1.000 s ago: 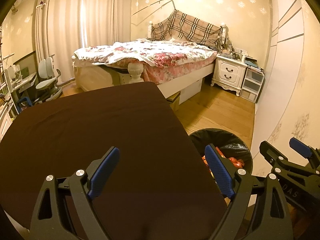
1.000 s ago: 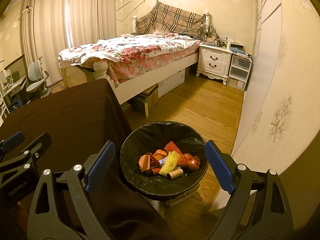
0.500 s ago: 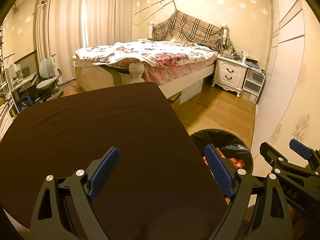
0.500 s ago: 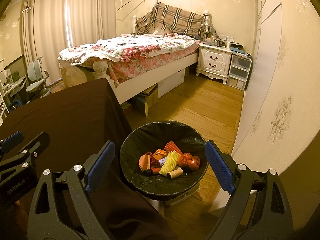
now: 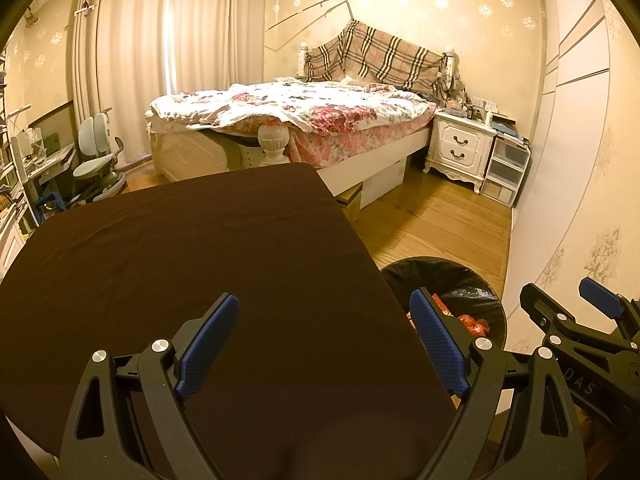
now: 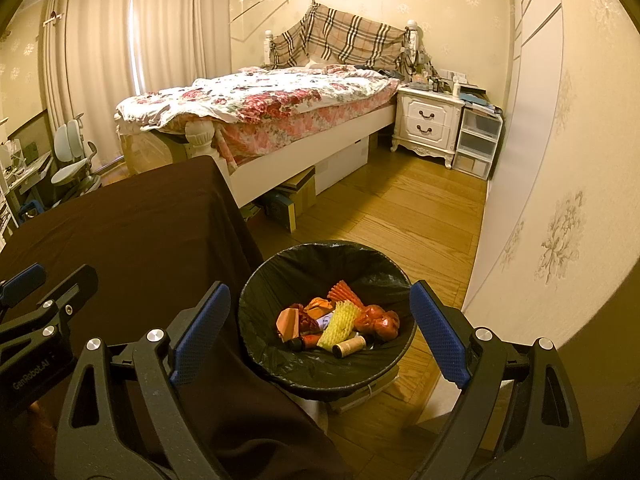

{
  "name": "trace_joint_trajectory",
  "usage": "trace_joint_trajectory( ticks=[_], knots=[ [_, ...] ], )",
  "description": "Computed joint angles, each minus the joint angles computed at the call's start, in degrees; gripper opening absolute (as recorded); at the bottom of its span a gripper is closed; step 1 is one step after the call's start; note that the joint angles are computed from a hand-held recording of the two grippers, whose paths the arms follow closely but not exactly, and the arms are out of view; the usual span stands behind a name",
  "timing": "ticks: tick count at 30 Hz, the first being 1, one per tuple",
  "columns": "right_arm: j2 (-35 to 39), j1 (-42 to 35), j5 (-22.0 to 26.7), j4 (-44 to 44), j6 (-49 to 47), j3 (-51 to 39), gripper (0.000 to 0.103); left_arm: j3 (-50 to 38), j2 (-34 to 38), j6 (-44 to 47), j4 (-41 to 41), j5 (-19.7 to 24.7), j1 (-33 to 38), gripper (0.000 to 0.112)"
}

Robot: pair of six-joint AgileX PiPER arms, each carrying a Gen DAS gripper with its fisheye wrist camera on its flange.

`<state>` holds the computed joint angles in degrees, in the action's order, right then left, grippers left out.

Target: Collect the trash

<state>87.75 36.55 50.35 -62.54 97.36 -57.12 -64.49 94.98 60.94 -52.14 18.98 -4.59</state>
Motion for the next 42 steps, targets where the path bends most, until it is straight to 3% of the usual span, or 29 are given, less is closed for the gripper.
trace_joint_trajectory(
  ticks=[42],
  knots=[
    [0.10, 0.12, 0.16, 0.11, -0.10, -0.23, 0.089, 0.37, 0.02, -0.25, 0.27, 0.05, -0.04, 0.087]
  ],
)
